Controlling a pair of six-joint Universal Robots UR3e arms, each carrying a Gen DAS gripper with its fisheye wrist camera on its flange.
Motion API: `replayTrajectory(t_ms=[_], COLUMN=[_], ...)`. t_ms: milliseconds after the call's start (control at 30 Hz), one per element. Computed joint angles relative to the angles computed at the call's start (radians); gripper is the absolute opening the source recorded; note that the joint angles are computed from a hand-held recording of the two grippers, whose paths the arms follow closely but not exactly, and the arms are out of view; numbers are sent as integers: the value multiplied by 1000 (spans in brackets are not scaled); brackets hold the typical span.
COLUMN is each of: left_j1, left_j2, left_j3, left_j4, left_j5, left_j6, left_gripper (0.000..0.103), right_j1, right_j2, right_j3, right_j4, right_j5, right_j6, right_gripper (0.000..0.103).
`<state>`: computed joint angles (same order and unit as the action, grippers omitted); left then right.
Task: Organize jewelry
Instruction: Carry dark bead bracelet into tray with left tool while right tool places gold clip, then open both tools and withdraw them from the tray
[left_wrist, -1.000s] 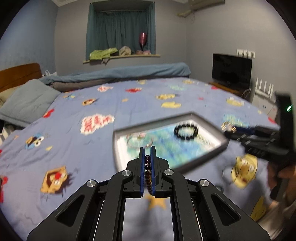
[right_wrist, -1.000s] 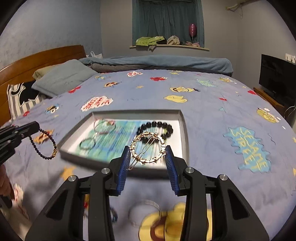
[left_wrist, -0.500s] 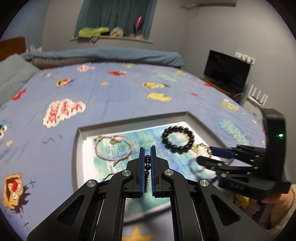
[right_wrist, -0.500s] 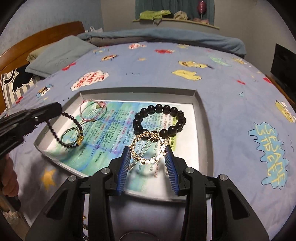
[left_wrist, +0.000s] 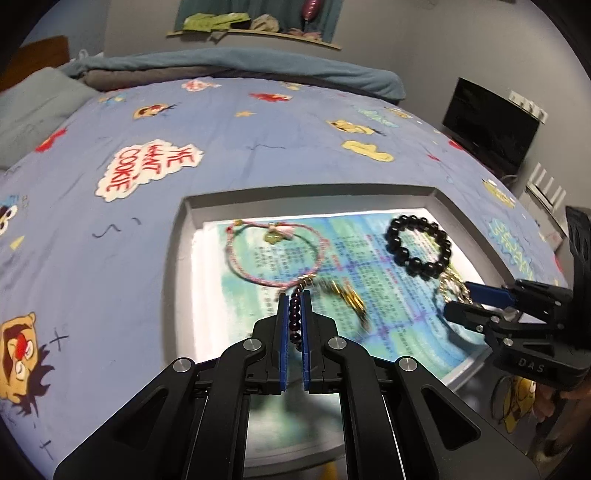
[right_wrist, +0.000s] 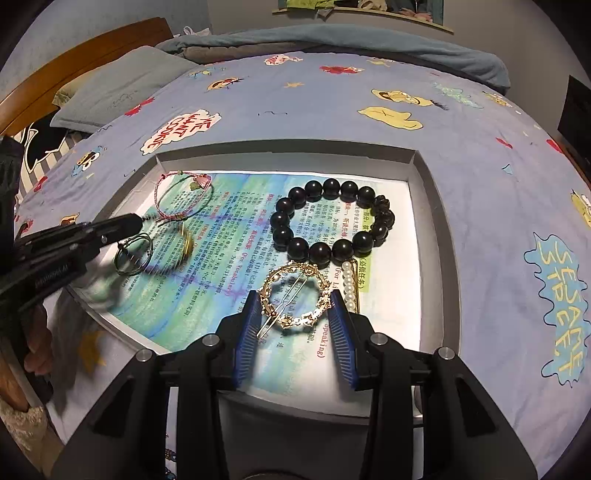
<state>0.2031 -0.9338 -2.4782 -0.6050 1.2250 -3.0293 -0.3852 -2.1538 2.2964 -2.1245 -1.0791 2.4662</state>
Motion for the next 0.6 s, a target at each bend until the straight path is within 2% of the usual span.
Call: replayTrajectory(t_ms=[100, 367, 500, 567, 600], left_j1=[-11, -159, -137, -135, -137], left_j2=[-4, -113, -100, -98, -99], left_j3=[2, 22, 13, 10, 8], left_j4=[-14, 102, 81, 82, 87], left_j5=[-17, 74, 41, 42, 47], left_j6=[12, -29, -16, -16, -18], left_gripper=[7, 7, 7, 15, 25], right_j1=[10, 7, 4, 3, 0], right_j2=[12, 15, 15, 12, 10], right_j3=[-3, -10, -13, -14, -17], right_j4=[-12, 1, 9, 15, 23], right_j5=[-6, 0, 2, 4, 8], right_j6=[6, 7, 5, 5, 3], right_gripper=[38, 38, 39, 39, 41])
